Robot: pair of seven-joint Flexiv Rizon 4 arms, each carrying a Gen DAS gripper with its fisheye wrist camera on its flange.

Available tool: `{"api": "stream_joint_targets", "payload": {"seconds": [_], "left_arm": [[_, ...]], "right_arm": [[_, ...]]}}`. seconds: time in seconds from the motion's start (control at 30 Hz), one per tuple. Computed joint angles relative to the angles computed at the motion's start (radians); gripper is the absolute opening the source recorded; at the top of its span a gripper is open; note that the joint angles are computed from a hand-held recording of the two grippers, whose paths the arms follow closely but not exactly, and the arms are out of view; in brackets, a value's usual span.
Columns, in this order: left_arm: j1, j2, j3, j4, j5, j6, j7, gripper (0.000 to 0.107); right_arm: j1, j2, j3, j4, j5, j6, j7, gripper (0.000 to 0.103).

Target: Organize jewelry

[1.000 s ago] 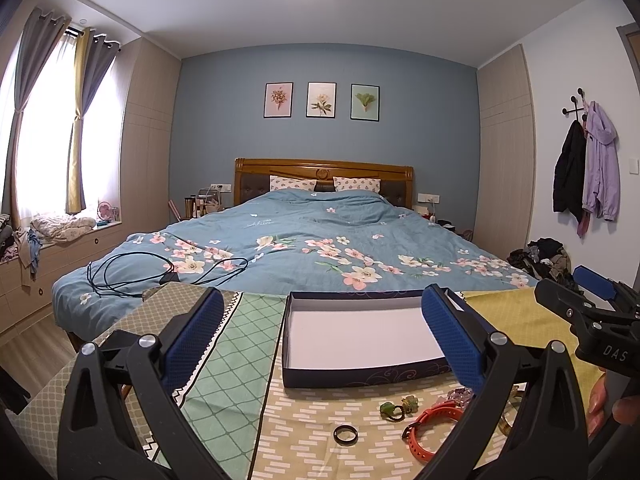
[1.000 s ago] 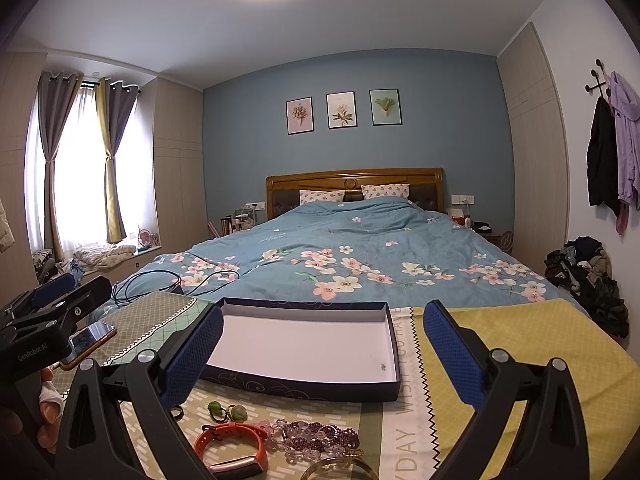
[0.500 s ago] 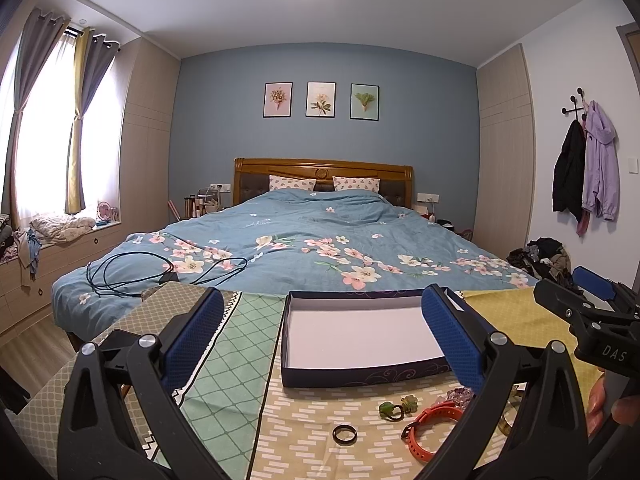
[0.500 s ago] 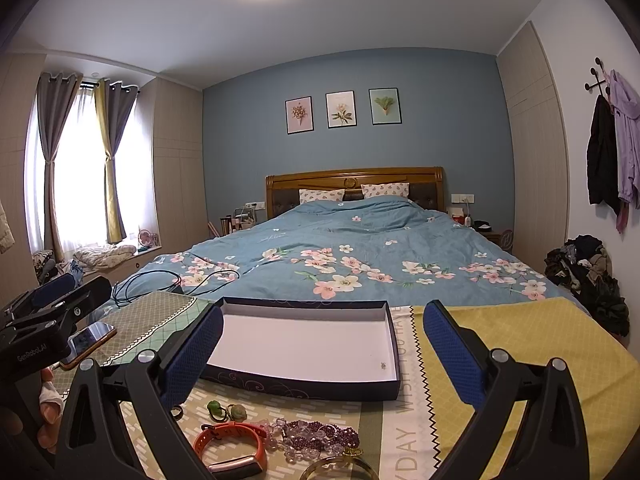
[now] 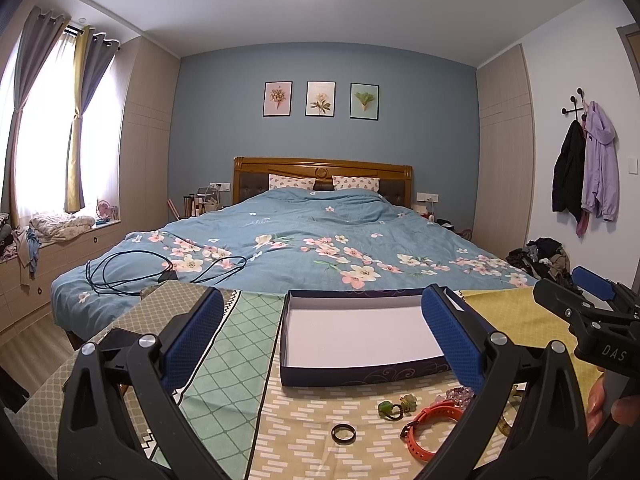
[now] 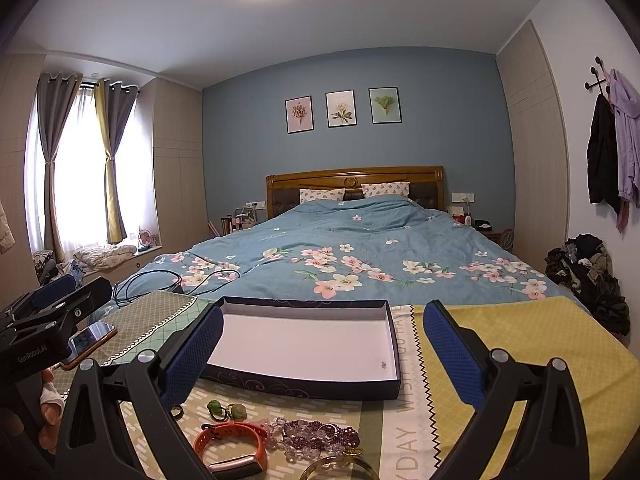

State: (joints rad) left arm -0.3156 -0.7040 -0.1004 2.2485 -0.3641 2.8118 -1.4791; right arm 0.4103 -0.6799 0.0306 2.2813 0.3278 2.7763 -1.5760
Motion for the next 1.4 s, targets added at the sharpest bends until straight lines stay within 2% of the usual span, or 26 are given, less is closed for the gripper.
{"api": "stream_joint_targets", "payload": {"seconds": [0.57,0.7,0.8,0.93,1.03,1.23,1.3,1.4], "left_arm": [[-0.004,0.001,0.0,0.008,0.011,-0.007,0.003,0.097],[0.028,0.01,-0.005,0.006,0.084,-0.061,-0.001,0.097],[0.066,0.023,-0.014,0.0,0.168,-0.149,-0.011,0.097],[0.16,0.039,-0.053,-0.026,0.334,-0.33,-0.052,0.097],[0.206,0.037,-0.079,-0.059,0.426,-0.453,-0.069,0.089],[0.338,0.007,-0.204,-0.123,0.585,-0.697,-0.087,0.073],[0.348,0.004,-0.216,-0.129,0.585,-0.738,-0.077,0.059],[0.409,-0.01,-0.285,-0.129,0.623,-0.791,-0.052,0.057]], "right_arm": [[-0.02,0.01,-0.003,0.011,-0.036,-0.029,0.006,0.097],[-0.037,0.03,-0.009,0.037,-0.072,-0.082,0.001,0.097],[-0.053,0.048,-0.016,0.06,-0.098,-0.146,-0.01,0.097],[-0.091,0.08,-0.014,0.1,-0.161,-0.251,-0.001,0.097],[-0.14,0.097,0.0,0.126,-0.24,-0.329,0.022,0.091],[-0.226,0.106,0.024,0.145,-0.39,-0.481,0.054,0.07],[-0.268,0.106,0.042,0.146,-0.453,-0.519,0.07,0.057],[-0.315,0.111,0.059,0.145,-0.522,-0.573,0.098,0.044]]}}
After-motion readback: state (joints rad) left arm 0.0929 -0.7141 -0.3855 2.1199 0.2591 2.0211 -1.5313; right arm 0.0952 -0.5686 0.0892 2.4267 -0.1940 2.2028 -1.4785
